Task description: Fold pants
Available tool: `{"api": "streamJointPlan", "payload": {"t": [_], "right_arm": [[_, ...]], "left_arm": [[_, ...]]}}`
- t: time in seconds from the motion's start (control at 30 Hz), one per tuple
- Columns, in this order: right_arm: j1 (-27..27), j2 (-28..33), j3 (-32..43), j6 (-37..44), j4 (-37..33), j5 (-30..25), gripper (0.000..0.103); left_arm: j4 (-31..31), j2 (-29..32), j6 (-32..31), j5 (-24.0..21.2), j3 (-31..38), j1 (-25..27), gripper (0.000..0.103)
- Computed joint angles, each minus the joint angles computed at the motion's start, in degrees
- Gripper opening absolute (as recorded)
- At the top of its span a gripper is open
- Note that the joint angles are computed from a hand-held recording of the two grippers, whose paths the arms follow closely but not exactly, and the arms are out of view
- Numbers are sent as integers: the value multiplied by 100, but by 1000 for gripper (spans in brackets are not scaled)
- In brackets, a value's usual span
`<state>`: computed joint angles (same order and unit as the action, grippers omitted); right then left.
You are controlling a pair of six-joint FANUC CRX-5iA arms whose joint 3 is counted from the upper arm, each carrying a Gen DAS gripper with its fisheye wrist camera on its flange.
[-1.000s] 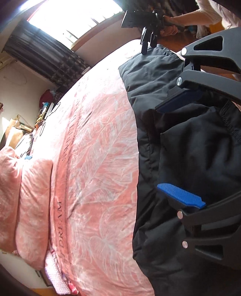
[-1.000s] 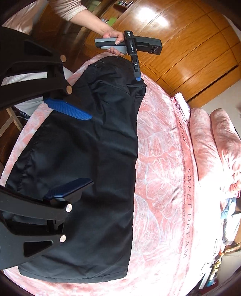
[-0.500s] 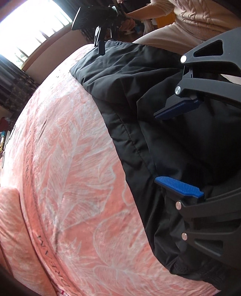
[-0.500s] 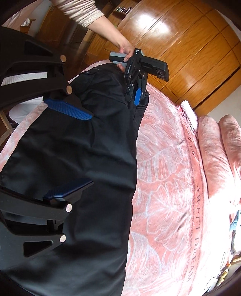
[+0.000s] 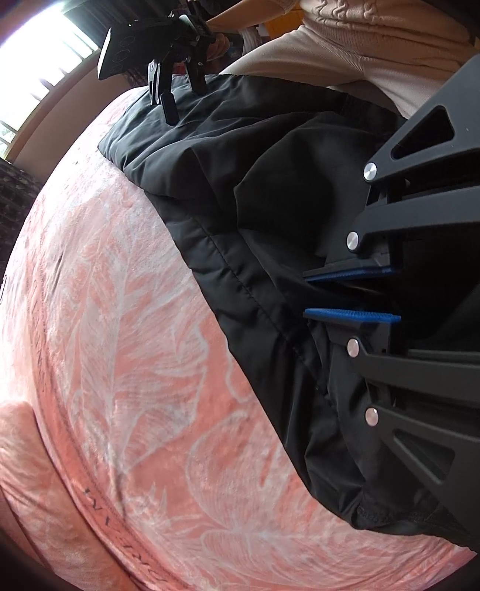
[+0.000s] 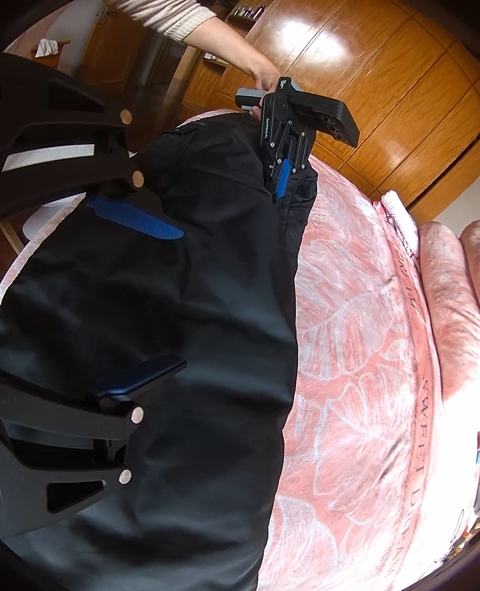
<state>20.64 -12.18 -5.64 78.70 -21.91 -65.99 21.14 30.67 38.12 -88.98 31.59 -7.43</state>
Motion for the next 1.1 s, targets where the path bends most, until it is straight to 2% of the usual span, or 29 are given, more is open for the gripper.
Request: {"api": "streamJointPlan", "payload": {"t": [0.13,0.23,0.3,0.37,0.4,0.5,0.57,0.6,0.67,0.7,0.73,0.9,0.97,1.03,1.07,1.1], "right_arm": [[77,23,-76,-85,140,45,67],[79,4,-112,-165,188,92,67],[131,-8,-176,-333,384,155,65],[142,-5,-210,-407,439,193,65],[135,-11,-225,-436,435,207,65],[200,-51,-276,-489,544,220,65],[214,-98,-308,-497,573,212,65],[190,-117,-314,-482,543,202,65],[130,-149,-323,-483,484,196,66],[97,-157,-322,-486,442,197,67],[73,-166,-324,-488,408,201,67],[148,-274,-374,-590,514,188,67],[153,-303,-390,-655,565,184,67],[120,-302,-397,-731,592,150,67],[103,-302,-398,-756,601,131,67],[92,-315,-408,-786,635,118,67]], "left_arm": [[74,-559,115,1152,-818,-2,5],[-20,-778,262,1757,-1114,-54,5],[-494,-891,575,2241,-1217,-193,5],[-1172,-1041,1176,2899,-1328,-363,5],[-1302,-1040,1384,3002,-1303,-375,5],[-871,-1024,1385,2899,-1347,-235,5],[-427,-1168,1037,2962,-1601,-175,5],[-106,-1177,889,2840,-1656,-133,7],[133,-1090,842,2542,-1543,-151,21],[75,-1018,940,2366,-1411,-201,38],[43,-947,969,2203,-1296,-236,48],[-77,-764,926,1891,-1062,-457,55],[-273,-725,1150,1957,-1044,-572,54],[-534,-662,1409,2021,-1010,-683,21],[-576,-673,1492,2129,-1069,-721,18],[-612,-703,1613,2254,-1128,-751,10]]}}
